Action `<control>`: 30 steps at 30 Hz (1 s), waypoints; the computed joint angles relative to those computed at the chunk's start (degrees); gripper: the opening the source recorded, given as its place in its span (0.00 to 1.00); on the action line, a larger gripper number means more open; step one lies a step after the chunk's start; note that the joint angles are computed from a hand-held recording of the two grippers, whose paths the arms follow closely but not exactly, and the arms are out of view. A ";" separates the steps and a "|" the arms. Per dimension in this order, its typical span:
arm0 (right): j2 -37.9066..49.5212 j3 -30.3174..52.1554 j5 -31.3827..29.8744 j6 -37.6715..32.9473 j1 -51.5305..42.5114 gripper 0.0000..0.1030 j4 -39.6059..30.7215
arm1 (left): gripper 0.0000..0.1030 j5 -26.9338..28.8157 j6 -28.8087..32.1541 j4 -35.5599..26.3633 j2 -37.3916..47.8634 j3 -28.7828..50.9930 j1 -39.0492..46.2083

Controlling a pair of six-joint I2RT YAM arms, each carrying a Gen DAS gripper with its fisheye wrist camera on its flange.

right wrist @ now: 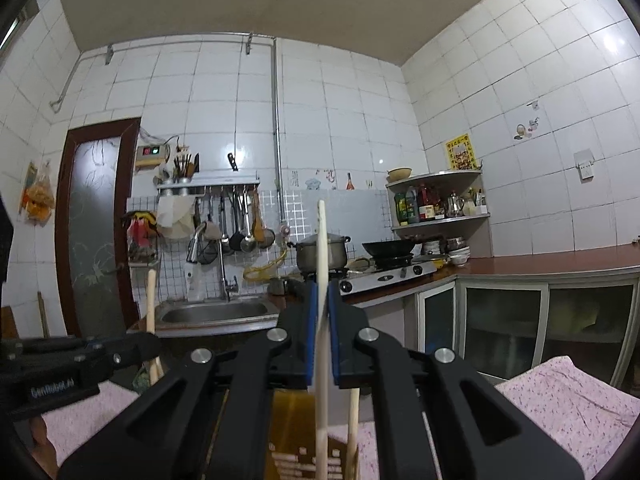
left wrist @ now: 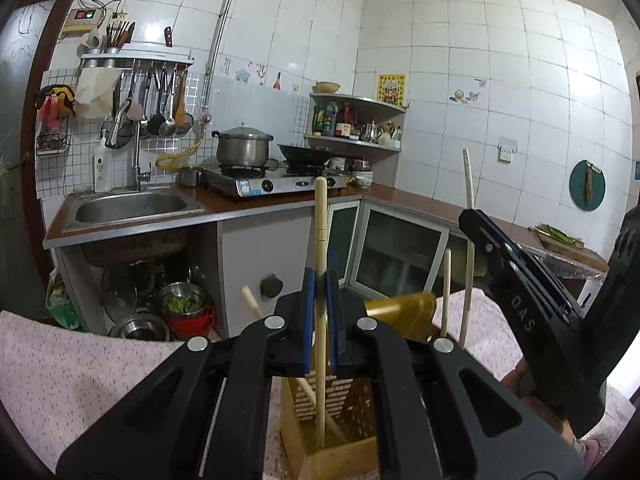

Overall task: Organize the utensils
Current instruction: 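Lower both held chopsticks into the yellow holder from above, then open both tools to release the chopsticks into the holder, then move both open tools back down to the chopsticks on the table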

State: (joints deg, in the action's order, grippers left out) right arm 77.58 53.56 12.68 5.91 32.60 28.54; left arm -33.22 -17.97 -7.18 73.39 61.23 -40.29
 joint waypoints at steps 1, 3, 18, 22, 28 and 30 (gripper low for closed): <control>-0.43 -1.02 -0.14 0.32 -0.02 0.06 -0.10 | 0.04 0.08 -0.33 -0.01 -0.23 -0.59 -0.02; -1.18 -2.61 -0.39 0.91 -0.11 0.06 -0.47 | 0.04 0.71 -1.13 -0.32 -0.58 -1.50 -0.01; -15.87 -4.08 3.52 2.57 2.16 0.60 -25.59 | 0.62 -5.97 -9.04 -13.95 -10.57 -3.48 -6.13; -22.30 -3.90 9.88 3.47 6.24 0.60 -37.45 | 0.72 -7.28 -15.56 -24.77 -13.33 -2.68 -9.45; -29.01 -4.24 19.42 7.69 14.60 0.73 -51.95 | 0.91 -12.83 -27.72 -38.50 -17.52 -4.78 -18.91; -30.53 -3.90 21.71 12.67 17.33 0.77 -58.51 | 0.95 -12.61 -32.32 -42.31 -18.46 -5.65 -21.57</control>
